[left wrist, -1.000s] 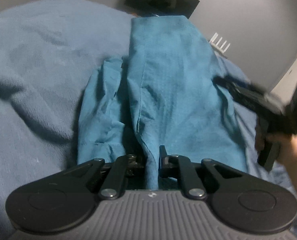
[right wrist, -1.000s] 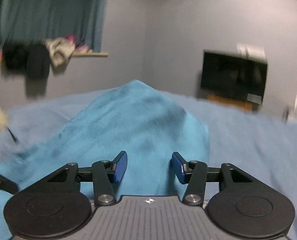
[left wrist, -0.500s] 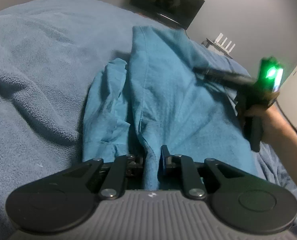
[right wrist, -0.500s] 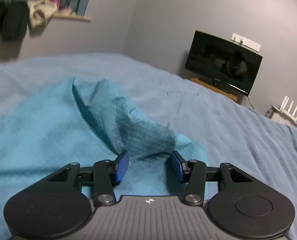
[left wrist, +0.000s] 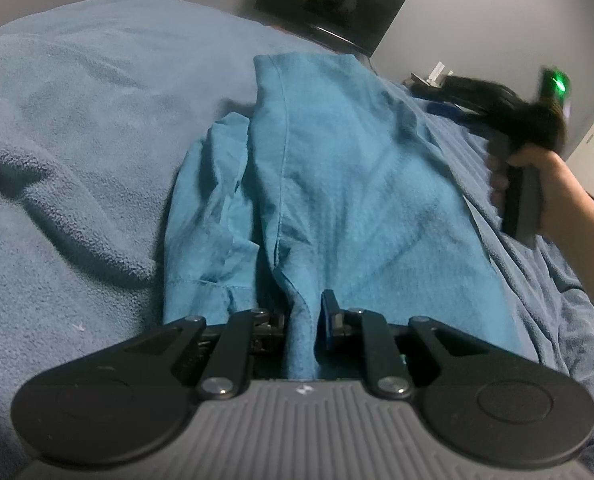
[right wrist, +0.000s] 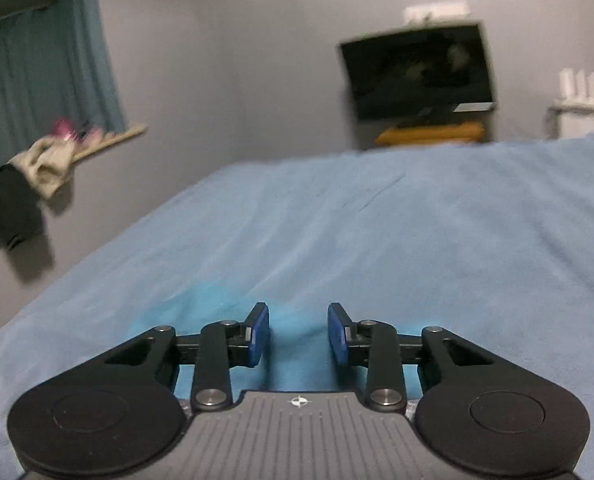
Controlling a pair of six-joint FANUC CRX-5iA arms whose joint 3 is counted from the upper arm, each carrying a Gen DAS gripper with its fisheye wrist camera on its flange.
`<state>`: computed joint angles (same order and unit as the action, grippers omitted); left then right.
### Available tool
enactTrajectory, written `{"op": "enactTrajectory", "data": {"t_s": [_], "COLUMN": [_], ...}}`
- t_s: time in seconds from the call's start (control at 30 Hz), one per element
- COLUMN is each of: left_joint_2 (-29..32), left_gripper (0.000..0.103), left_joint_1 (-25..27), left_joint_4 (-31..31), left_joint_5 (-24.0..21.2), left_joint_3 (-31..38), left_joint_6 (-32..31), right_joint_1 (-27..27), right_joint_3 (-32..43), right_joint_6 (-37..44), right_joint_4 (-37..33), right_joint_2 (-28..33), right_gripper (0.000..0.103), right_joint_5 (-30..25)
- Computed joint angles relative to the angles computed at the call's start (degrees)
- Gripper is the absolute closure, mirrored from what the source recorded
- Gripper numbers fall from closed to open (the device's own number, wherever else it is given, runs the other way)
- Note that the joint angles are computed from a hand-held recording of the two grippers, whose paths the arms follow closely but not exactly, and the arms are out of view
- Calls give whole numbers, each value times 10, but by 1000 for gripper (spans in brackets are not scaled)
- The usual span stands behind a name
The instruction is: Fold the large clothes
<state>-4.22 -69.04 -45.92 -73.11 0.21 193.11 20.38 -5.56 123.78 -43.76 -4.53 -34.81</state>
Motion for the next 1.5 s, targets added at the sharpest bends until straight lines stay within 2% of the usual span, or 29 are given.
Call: {"op": "enactTrajectory", "data": {"t_s": [0.03, 0.1, 0.17, 0.27, 0.33, 0.43, 0.47, 0.5, 0.53, 0.63, 0.8, 0.83, 0.9, 0.97, 1.13, 1.27, 1.4, 1.5], "left_joint_2": [-2, -2, -3, -2, -1, -1, -3, -3, -5, -10, -15, -14, -11, -5, 9, 54, 134, 186], "left_gripper": [91, 91, 91, 91, 91, 91, 91, 91, 91, 91, 90, 90, 90, 90, 91, 90, 90, 91], "left_joint_1": [1, 1, 3, 4, 4, 7, 8, 9, 11, 15, 30, 33, 37, 40, 49, 60, 79, 100], "left_joint_4": [0, -1, -2, -2, -2, 0, 1, 3, 4, 8, 21, 25, 30, 35, 37, 32, 44, 59], "left_joint_5": [2, 4, 10, 10, 13, 14, 17, 18, 21, 30, 52, 53, 52, 49, 67, 80, 76, 83], "left_joint_3": [-2, -4, -13, -14, -15, -16, -18, -19, -20, -27, -38, -37, -33, -27, -13, 37, 131, 196], "left_joint_6": [1, 3, 6, 7, 10, 11, 10, 10, 12, 20, 29, 26, 23, 17, -16, -77, -191, -241], "right_joint_1": [-35, -94, -162, -209, -233, -262, -262, -260, -261, -260, -256, -256, -262, -276, -349, -419, -450, -450], "right_joint_3": [6, 29, 67, 119, 131, 163, 172, 182, 189, 203, 218, 213, 188, 144, 52, 61, 119, 173], "right_joint_6": [19, 31, 48, 28, 27, 2, -7, -16, -27, -34, -20, -6, 41, 66, 108, 83, 57, 52], "right_joint_4": [-34, -81, -126, -140, -166, -219, -225, -230, -242, -278, -303, -301, -304, -322, -365, -347, -306, -292], "right_joint_2": [3, 25, 68, 136, 167, 225, 240, 258, 275, 316, 345, 337, 310, 271, 190, 185, 200, 217], "right_gripper": [55, 24, 21, 21, 15, 13, 6, 3, 0, 0, 1, 3, 24, 35, 42, 43, 43, 43], "right_joint_5": [-24, -90, -207, -346, -403, -493, -507, -519, -528, -539, -545, -540, -522, -502, -495, -533, -524, -501]}}
